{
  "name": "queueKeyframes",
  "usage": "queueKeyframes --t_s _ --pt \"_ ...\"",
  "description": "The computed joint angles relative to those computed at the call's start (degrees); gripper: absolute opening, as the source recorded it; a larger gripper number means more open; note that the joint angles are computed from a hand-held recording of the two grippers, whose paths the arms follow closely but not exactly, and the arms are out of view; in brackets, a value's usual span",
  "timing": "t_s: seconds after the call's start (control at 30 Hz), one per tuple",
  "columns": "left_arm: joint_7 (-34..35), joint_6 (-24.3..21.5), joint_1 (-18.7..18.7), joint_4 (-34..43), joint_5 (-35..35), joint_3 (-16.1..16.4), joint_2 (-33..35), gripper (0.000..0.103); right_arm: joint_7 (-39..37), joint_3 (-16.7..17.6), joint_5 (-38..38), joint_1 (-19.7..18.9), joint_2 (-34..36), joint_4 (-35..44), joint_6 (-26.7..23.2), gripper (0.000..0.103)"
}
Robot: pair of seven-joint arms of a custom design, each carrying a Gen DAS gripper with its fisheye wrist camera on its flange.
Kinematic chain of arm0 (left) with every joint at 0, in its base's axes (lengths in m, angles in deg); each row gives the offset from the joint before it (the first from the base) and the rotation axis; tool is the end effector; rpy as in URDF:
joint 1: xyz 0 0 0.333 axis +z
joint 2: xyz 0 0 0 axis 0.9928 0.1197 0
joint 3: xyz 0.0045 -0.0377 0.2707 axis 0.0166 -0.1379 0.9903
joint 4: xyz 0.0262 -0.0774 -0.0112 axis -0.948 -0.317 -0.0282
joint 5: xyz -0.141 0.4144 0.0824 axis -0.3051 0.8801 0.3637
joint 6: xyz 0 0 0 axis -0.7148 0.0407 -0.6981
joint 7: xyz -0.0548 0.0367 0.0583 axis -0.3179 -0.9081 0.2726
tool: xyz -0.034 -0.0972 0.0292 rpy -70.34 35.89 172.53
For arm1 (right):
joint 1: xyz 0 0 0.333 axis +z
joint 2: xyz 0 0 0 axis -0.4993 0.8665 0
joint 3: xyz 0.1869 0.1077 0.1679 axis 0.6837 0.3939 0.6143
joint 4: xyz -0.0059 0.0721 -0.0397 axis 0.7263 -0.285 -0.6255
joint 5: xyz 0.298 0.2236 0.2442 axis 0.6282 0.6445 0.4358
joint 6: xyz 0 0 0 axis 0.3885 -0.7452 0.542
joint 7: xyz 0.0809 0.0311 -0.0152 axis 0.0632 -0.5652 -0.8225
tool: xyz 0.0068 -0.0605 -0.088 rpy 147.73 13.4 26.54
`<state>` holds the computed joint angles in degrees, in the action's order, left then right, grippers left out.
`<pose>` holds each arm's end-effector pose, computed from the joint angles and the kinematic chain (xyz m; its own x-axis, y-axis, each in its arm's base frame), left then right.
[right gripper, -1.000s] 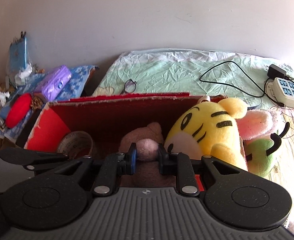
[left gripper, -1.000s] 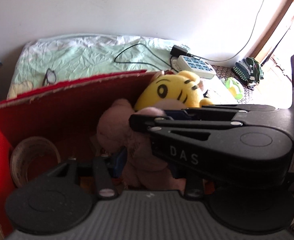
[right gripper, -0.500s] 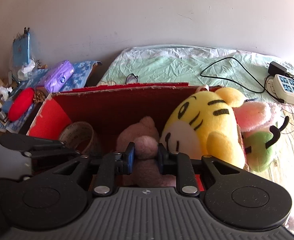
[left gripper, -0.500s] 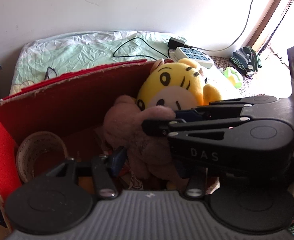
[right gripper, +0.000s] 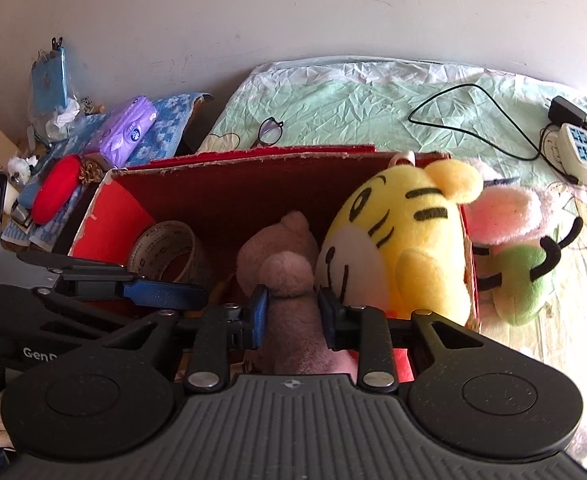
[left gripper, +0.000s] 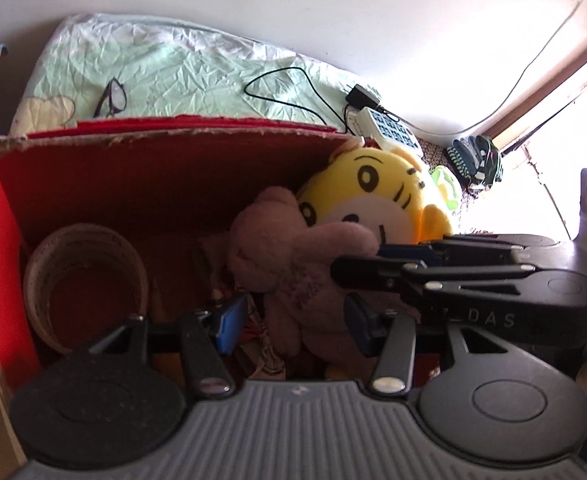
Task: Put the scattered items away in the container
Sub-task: 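Lower the teddy bear into the box beside the tiger, then press the teddy bear down into the box with the left gripper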
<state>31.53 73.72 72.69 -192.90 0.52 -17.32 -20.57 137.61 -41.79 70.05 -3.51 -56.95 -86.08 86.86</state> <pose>0.5606 -0.1892 0.5375 -0.3931 -0.7359 0.5513 -0.8777 0.1216 -0.4635 0.5087 0.3851 0.5848 0.0856 -0.9739 -0.2101 -0.8346 0.0451 -0.5490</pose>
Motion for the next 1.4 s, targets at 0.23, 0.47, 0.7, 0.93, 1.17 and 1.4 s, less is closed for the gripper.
queueKeyframes --t_s 0.23,0.47,0.7,0.93,1.17,1.4 --pt "-1.61 0.78 0.62 2.94 2.76 -0.81 2.37 0.052 -6.79 -1.2 8.63 -0.25 1.02 2.67 -4.09 0.03" --pt "-3.32 -0.67 0.89 8.28 6.36 -2.37 7.22 0.048 -8.45 -0.72 8.57 -0.26 0.81 1.9 -4.54 0.032" --pt "-0.5 0.76 0.15 9.34 5.38 -3.19 6.92 0.046 -0.25 0.92 -3.29 0.53 -1.07 -1.44 -0.42 0.027" --pt "1.16 2.35 -0.9 9.51 7.09 -3.93 5.92 0.046 7.96 4.24 -22.16 1.32 0.42 -1.43 -0.61 0.027" --pt "-1.31 2.65 -0.22 3.49 7.54 -1.87 0.56 0.046 5.43 1.32 -12.98 1.88 -3.66 -6.58 4.21 0.032" --pt "-1.5 0.94 -0.39 0.35 8.64 -0.41 -2.01 0.046 2.74 -0.67 1.68 -0.53 -10.24 -12.03 12.12 0.043"
